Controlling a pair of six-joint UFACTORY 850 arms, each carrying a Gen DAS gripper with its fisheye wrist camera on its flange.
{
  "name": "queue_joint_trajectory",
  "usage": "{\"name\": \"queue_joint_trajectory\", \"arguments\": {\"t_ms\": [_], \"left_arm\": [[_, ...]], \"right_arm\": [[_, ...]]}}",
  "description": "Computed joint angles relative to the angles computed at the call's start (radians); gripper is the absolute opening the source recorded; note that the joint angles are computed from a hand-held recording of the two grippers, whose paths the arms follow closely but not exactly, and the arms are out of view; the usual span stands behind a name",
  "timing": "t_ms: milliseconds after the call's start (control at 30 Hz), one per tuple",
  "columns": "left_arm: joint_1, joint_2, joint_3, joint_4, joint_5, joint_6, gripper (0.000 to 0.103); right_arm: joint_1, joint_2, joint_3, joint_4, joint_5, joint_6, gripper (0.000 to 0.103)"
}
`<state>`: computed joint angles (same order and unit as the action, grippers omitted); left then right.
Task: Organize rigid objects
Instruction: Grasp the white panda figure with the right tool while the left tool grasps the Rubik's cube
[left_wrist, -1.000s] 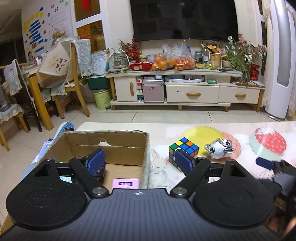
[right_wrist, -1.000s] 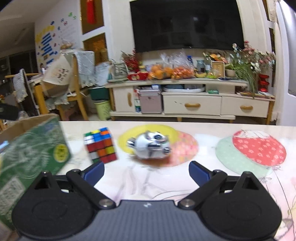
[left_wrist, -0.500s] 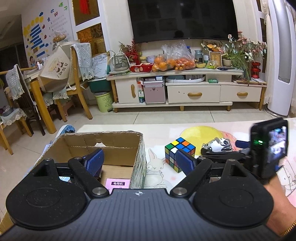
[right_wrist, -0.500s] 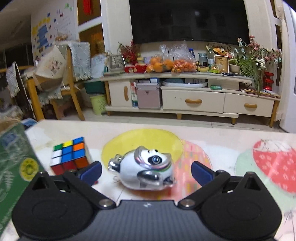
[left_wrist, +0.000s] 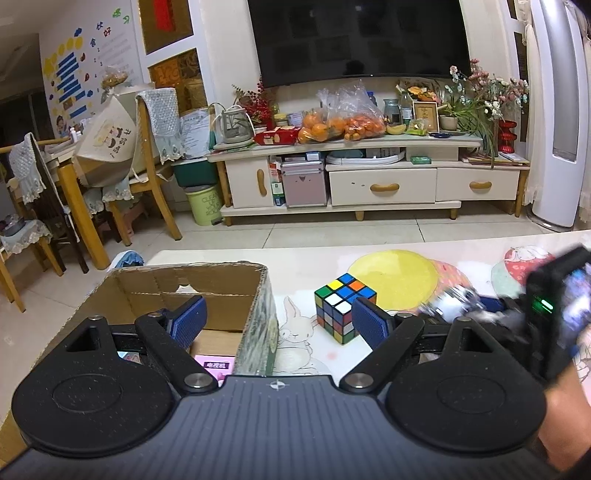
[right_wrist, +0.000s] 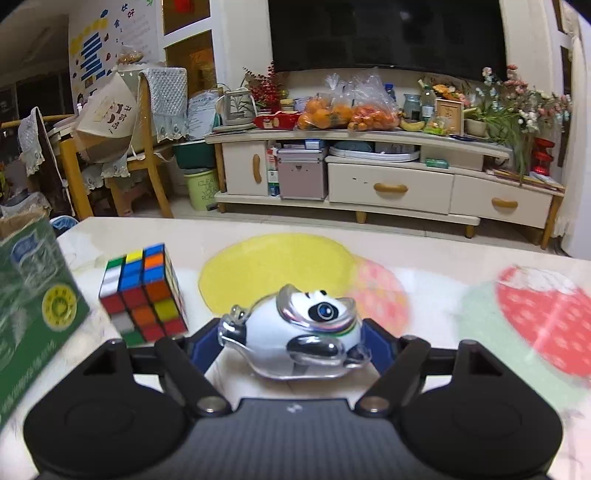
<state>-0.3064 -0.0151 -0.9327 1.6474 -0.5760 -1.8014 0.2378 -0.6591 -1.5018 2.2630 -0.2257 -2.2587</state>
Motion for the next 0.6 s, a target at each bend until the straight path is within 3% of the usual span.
{"name": "queue_joint_trajectory", "arguments": {"t_ms": [233,367,500,600], "left_arm": [[-0.005,0.003,0.009,0.039,0.016,-0.057,0.103],[-0.019,-0.009,0.012,0.066,0.026,-0.091,0.103],[-0.029,-0.045,0.005,0.074,0.014,-0.132,0.103],[-0.03,-0.092,-0.017,0.039,0.007,-0.148,0.103]], "right_arm": [[-0.053,0.156,0.233,0.129,-0.055,-0.159,0.079],[-0.065,0.234,0.339,0.265,-0.054,-0.341,0.079],[-0.087,0.267,0.388,0.286,-0.073,-0.338,0.079],[-0.097,0.263,0.388,0.212,-0.091,-0.243,0.079]]}}
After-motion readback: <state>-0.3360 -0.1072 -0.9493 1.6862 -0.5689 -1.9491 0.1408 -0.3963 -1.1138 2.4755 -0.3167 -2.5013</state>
